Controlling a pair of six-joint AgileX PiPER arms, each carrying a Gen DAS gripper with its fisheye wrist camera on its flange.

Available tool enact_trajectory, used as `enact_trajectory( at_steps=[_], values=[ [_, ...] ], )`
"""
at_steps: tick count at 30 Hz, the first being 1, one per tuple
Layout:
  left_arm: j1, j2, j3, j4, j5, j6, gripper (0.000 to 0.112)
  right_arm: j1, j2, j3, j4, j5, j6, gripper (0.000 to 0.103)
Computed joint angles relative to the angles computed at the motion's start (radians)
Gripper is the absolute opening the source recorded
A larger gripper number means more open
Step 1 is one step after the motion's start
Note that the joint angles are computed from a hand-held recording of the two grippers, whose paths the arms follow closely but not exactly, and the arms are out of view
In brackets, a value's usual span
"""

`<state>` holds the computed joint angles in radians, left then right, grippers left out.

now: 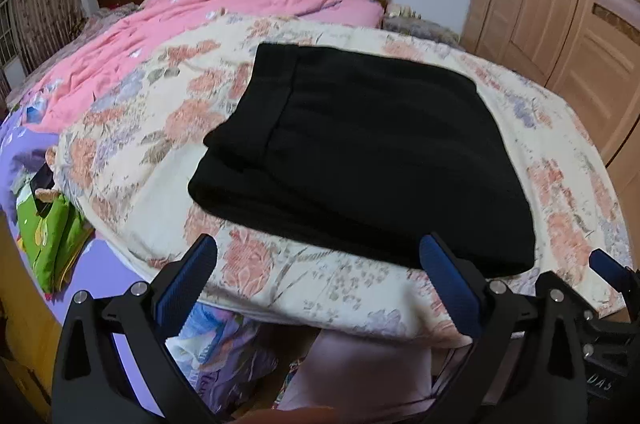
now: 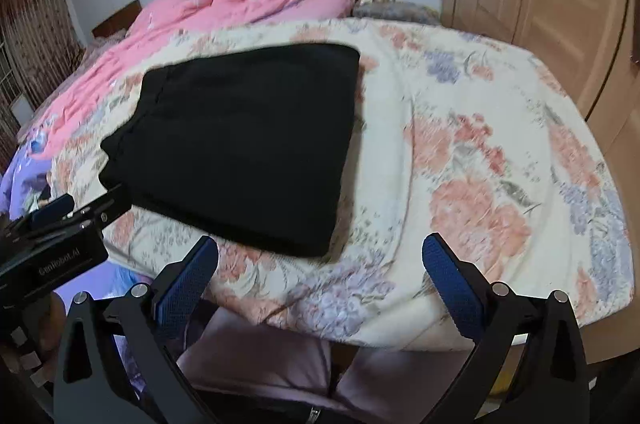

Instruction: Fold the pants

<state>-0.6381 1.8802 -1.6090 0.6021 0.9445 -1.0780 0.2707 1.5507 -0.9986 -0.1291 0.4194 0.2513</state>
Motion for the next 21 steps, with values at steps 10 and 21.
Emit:
enact_trajectory(
  at_steps=[10,21],
  values=[
    [0.026,-0.001,0.029,-0.038,-0.008,0.003,0.101,0.035,0.052,-0.025,0.015,0.054,-0.039,0.098],
    [0.027,0.007,0.027,-0.052,-0.002,0.014,0.101,0.039,0.058,-0.027,0.023,0.062,-0.050,0.098]
  ],
)
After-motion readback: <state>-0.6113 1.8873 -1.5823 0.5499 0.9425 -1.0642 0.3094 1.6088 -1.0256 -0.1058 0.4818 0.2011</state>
